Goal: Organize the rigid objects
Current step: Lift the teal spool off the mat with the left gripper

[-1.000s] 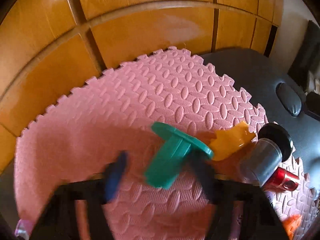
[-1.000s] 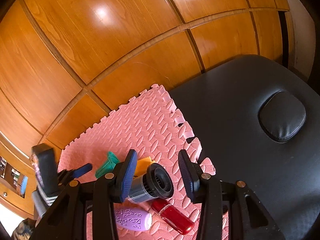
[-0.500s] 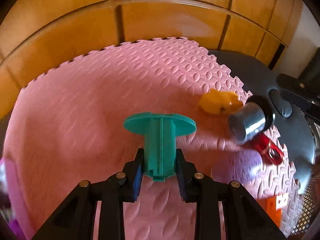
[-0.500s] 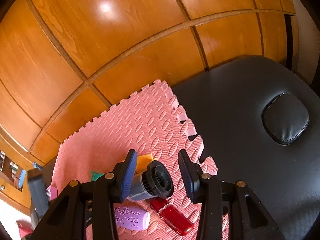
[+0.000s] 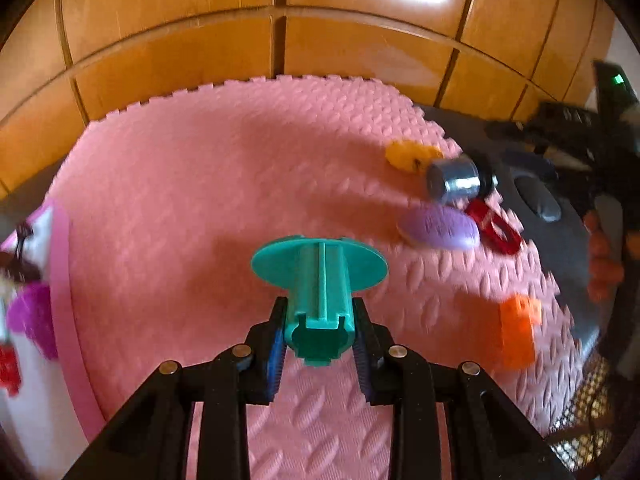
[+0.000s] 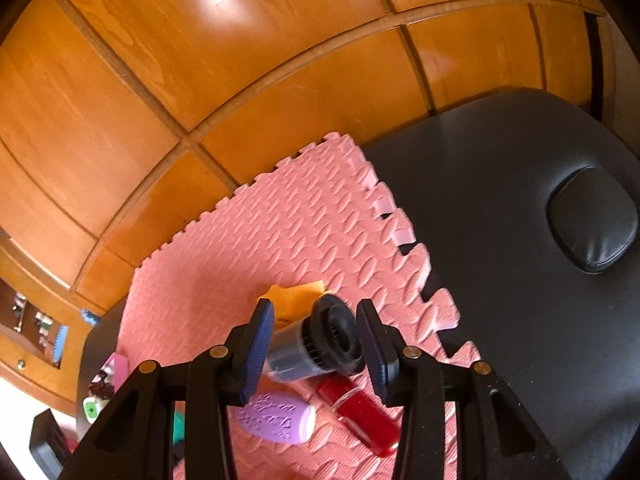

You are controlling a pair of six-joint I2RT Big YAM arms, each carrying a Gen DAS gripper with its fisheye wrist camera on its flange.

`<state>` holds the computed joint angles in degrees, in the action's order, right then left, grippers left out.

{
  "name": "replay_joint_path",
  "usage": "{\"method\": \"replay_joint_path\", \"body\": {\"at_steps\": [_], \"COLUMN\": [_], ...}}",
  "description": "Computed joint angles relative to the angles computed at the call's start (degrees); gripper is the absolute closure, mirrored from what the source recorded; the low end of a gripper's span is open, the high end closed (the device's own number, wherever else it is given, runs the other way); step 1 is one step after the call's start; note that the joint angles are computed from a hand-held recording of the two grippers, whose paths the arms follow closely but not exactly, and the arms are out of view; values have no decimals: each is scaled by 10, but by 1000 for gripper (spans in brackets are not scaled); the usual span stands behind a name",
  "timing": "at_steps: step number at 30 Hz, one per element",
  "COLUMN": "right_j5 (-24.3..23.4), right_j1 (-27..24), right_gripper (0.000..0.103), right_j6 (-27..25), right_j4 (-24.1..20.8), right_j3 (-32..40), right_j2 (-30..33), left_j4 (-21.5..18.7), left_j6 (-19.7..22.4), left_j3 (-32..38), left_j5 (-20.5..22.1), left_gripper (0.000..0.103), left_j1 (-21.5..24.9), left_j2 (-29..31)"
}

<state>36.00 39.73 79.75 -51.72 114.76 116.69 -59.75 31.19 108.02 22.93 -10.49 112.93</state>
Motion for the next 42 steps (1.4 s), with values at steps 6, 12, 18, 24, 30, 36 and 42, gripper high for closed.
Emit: {"method": "replay_joint_path", "body": {"at_steps": [6,12,18,24,30,36,42], "right_j5": [-13,-11,-6,1,4,3,-55], "right_j1": [0,0,0,-1,0,3,22], "right_gripper": [60,60,60,60,60,60,60], "right_j6": [-16,-8,-2,4,-4,-4,-16], "right_j4": [-45,-48,-55,-64,-84,-123,-179], "right_j3": [48,43,46,49,68,101,151], "right_j2": [29,26,27,29,39,57,73], "left_j4": [-16,-6,-7,27,94,149,145], "left_j6": [29,34,23,5,23,1,-1], "left_j3": [-32,-39,-27,-34,-83,-125,-132], "left_j5": [30,50,8,-17,-7,-1,11], "left_gripper": [73,50,63,64,70,73,73], "left_j1": [12,17,-3,-17,-11,-5,8], "left_j2": [-15,-26,-9,-6,-28,-47,-52]}}
